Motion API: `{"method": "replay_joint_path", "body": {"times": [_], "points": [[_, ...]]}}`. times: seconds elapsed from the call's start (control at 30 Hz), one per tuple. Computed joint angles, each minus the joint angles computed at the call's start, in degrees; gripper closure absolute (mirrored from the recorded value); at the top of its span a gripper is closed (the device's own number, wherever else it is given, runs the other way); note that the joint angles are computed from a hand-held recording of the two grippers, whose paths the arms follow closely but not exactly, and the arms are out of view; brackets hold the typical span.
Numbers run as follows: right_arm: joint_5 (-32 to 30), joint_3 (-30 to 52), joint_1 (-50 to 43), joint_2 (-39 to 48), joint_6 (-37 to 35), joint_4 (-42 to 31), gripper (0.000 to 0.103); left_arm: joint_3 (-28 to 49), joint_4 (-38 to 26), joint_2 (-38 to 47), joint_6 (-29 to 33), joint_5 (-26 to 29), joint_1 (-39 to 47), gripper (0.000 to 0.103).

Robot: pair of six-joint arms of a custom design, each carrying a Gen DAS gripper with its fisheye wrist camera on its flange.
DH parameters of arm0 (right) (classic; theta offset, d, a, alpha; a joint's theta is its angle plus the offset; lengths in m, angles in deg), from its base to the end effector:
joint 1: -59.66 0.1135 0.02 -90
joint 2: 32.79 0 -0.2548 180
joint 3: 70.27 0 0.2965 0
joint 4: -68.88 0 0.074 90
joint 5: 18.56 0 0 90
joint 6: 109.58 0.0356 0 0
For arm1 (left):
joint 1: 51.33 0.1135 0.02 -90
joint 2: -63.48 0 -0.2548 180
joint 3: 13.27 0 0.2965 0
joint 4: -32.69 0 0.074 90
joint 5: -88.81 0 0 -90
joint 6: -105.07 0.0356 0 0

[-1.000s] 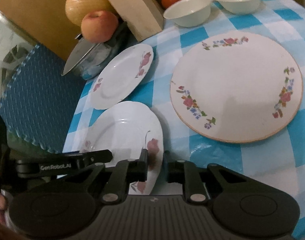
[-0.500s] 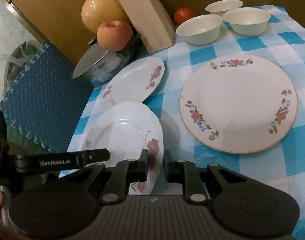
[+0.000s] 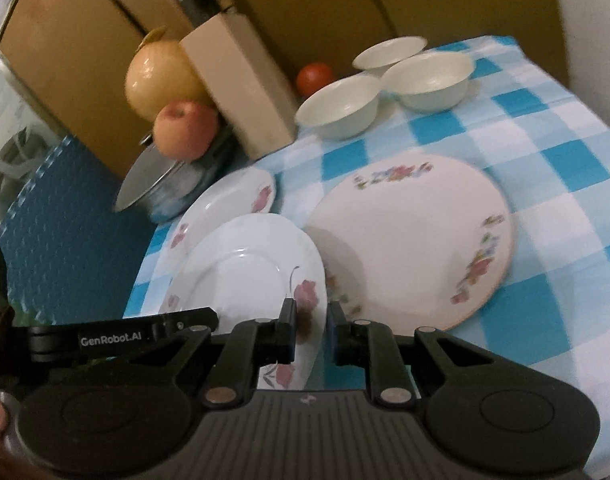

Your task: Organize plates and bowls

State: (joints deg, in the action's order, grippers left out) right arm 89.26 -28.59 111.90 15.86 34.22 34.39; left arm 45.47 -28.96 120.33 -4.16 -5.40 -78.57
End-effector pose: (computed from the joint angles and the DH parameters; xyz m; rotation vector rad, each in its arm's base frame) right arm 0.1475 0.1727 0.1974 0.1960 2.3225 0.6182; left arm 0.2076 -0.1039 0.2420 0.1571 2.6173 -0.1909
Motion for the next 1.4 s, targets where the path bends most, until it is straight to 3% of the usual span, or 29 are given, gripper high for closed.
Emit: {"method": "replay_joint_path", "body": {"times": [0.57, 1.1, 1.4], "points": [[0.74, -3.55, -9.45, -7.97, 0.44, -7.35, 0.086, 9.50, 7.60, 18.30, -2.50, -1.97, -9.26, 0.021], [3.70, -2.40, -13.04, -2.11, -1.64, -5.14, 0.083, 14.28, 10.82, 26.76, -2.18, -3.79, -11.84, 0.020], [8.87, -1.05, -13.13, 3.32, -3.70, -1.98, 0.081, 16.38, 12.42, 30.15, -1.94, -3.75, -12.05, 0.019]]}}
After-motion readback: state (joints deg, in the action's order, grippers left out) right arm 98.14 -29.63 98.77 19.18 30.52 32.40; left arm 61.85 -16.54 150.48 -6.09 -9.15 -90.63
